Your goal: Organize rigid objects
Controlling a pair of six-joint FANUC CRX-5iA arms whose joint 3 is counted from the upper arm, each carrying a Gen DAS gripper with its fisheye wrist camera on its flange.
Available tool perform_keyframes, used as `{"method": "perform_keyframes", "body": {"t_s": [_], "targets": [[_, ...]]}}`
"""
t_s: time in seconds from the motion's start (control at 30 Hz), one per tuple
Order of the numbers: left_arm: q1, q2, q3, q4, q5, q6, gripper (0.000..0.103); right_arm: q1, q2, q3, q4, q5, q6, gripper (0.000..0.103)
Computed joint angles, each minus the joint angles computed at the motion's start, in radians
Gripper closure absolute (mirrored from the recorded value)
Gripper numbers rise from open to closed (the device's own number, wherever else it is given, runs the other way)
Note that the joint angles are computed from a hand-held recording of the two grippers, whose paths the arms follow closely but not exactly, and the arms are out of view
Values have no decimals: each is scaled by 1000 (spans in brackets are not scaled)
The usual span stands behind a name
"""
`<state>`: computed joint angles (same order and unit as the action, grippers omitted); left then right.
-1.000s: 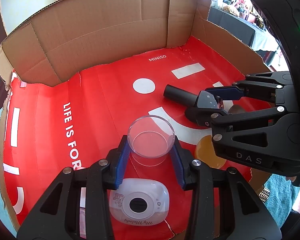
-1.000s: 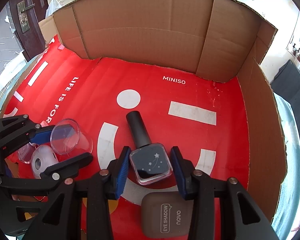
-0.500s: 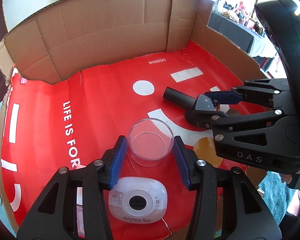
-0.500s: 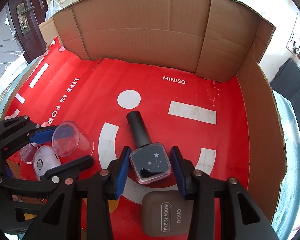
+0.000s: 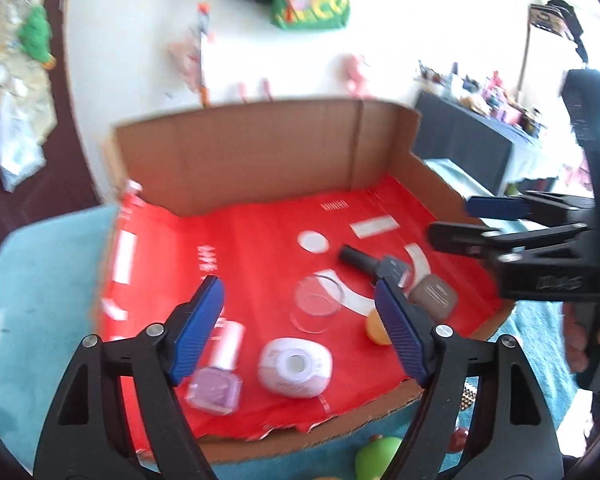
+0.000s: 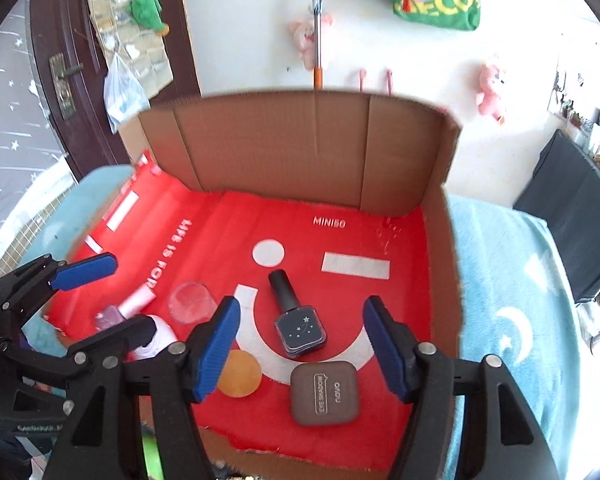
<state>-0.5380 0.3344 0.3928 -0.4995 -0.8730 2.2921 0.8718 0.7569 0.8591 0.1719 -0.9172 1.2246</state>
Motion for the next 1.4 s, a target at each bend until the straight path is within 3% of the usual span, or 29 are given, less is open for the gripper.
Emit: {"method": "perform_keyframes", "body": {"t_s": [0.13,0.23,0.33,0.57,0.87,1.13,1.4], "targets": [[-52,-65,-36,-102,-20,98,19,17,-145,-224,81,154,-83,23],[-112,-101,-50,-214,-51,175,15,34,-237,-372,168,247,-170,11],[-185,-123,-52,-336,-104,247,9,58,-328,-546,352,338,-321,8],[-293,-187,-106,-453,-156,368,7,74,-509,-893,854,476,-768,0],[-392,-204,-168,-542,-224,523,6,99,-602,-1077,968,492,-974,0],[-382,-185,-232,-478,-177,588,6,55,-629,-1241,1242,555,-1325,0],[-376,-160,-287,-437,-138,653,6,10,-602,-1315,1465,559,-1567,0]]}}
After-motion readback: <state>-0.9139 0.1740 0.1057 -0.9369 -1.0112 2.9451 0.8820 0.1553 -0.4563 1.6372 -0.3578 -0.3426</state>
